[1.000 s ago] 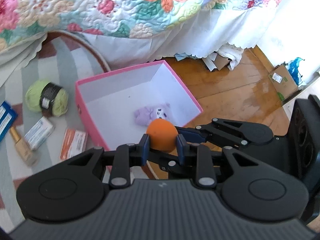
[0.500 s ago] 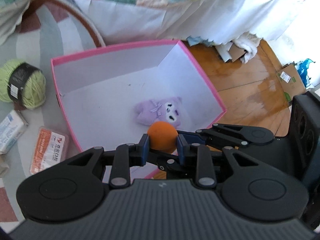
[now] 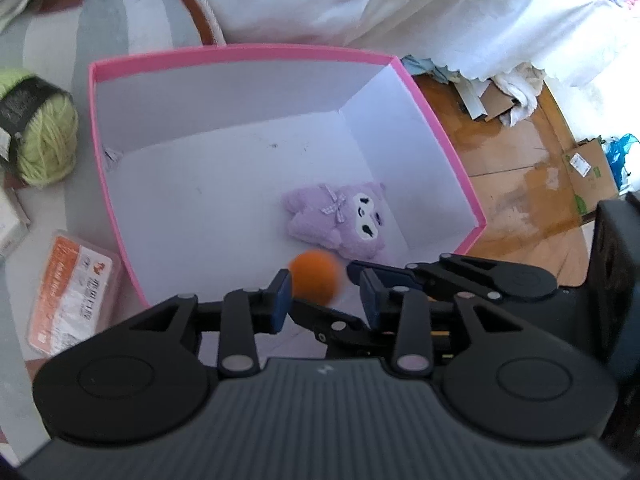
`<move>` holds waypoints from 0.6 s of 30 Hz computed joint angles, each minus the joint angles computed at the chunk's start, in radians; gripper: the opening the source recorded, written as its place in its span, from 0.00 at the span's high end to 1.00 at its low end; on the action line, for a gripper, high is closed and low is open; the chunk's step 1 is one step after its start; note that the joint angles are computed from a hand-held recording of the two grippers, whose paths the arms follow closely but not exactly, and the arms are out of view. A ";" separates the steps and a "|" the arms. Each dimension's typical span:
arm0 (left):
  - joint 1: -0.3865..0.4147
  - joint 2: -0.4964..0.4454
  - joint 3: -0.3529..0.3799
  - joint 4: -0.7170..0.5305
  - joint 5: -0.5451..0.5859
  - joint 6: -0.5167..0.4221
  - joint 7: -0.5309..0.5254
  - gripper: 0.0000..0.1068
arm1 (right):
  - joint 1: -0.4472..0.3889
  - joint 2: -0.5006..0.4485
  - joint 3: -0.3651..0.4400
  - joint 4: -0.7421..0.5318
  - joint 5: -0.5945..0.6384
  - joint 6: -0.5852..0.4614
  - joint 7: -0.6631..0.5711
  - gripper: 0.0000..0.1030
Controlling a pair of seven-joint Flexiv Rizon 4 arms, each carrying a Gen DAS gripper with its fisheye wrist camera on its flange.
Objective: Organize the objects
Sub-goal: 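Carry the orange sponge with the left tool into the pink box and release, then withdraw the left tool and move it to the orange-labelled clear box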
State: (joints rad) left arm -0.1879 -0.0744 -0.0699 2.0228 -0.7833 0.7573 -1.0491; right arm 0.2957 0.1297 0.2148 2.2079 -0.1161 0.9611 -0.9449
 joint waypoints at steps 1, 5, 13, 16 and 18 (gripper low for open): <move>0.000 0.007 0.001 0.005 -0.007 0.006 0.007 0.62 | -0.003 0.003 0.002 0.009 -0.011 0.010 0.011 0.45; 0.009 0.045 0.018 0.012 -0.027 -0.022 0.040 0.62 | -0.015 0.027 0.011 0.040 -0.059 0.040 0.055 0.40; 0.045 0.138 0.072 -0.005 0.044 -0.114 0.083 0.62 | -0.015 0.123 0.035 0.068 -0.068 0.097 0.138 0.40; 0.064 0.174 0.092 -0.016 0.088 -0.149 0.085 0.62 | -0.006 0.158 0.054 0.063 -0.093 0.109 0.160 0.40; 0.077 0.196 0.107 -0.022 0.105 -0.173 0.089 0.62 | 0.004 0.176 0.065 0.051 -0.109 0.103 0.167 0.40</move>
